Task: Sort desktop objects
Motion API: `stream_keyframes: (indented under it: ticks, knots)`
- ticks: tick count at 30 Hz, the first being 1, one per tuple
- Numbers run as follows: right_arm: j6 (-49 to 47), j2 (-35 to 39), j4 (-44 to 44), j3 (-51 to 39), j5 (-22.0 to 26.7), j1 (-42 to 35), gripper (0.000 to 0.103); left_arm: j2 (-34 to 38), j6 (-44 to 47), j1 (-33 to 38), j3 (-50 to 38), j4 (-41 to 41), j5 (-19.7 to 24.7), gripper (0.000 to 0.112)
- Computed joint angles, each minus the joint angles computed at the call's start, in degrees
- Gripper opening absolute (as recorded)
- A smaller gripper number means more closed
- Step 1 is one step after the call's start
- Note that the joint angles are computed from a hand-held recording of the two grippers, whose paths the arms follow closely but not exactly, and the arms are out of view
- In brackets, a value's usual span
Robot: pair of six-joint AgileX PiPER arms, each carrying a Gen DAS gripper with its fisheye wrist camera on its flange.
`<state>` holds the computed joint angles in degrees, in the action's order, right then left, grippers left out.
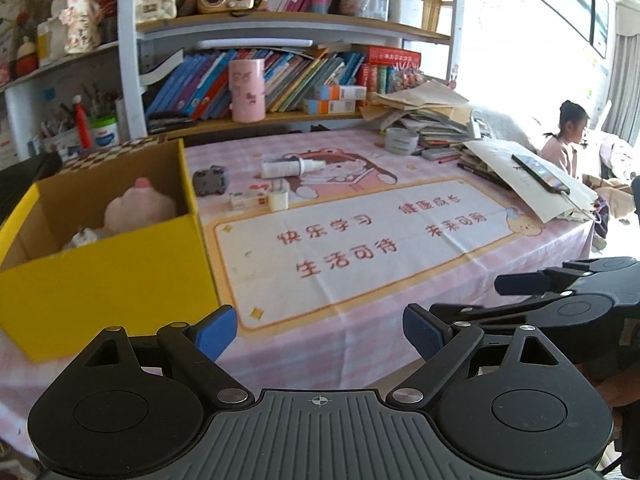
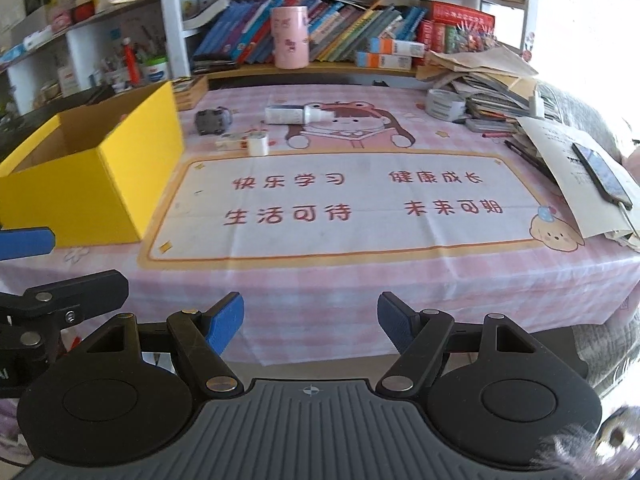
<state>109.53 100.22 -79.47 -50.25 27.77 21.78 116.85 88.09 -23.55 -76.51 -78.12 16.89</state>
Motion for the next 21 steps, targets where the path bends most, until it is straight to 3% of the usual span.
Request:
stream_keyframes:
  ticks: [6,13,21]
  knots:
    - [-4.8,3.0,1.2,-3.8,-3.6,-4.6,0.072,3.4,-2.8,-1.1,-5.8,1.6,-2.0,0.092]
    - [-14.9,7.1,6.1,-10.7,-7.9,-10.3,0.072,10.6,-32.3,-2.3,-20.0,28.3,-1.4,0.092]
    - [-38.1,12.3,24.3,-20.4,-12.1,-17.2,0.072,19.4,-63.5,-4.4,-38.3,57.7,3.5,0.092]
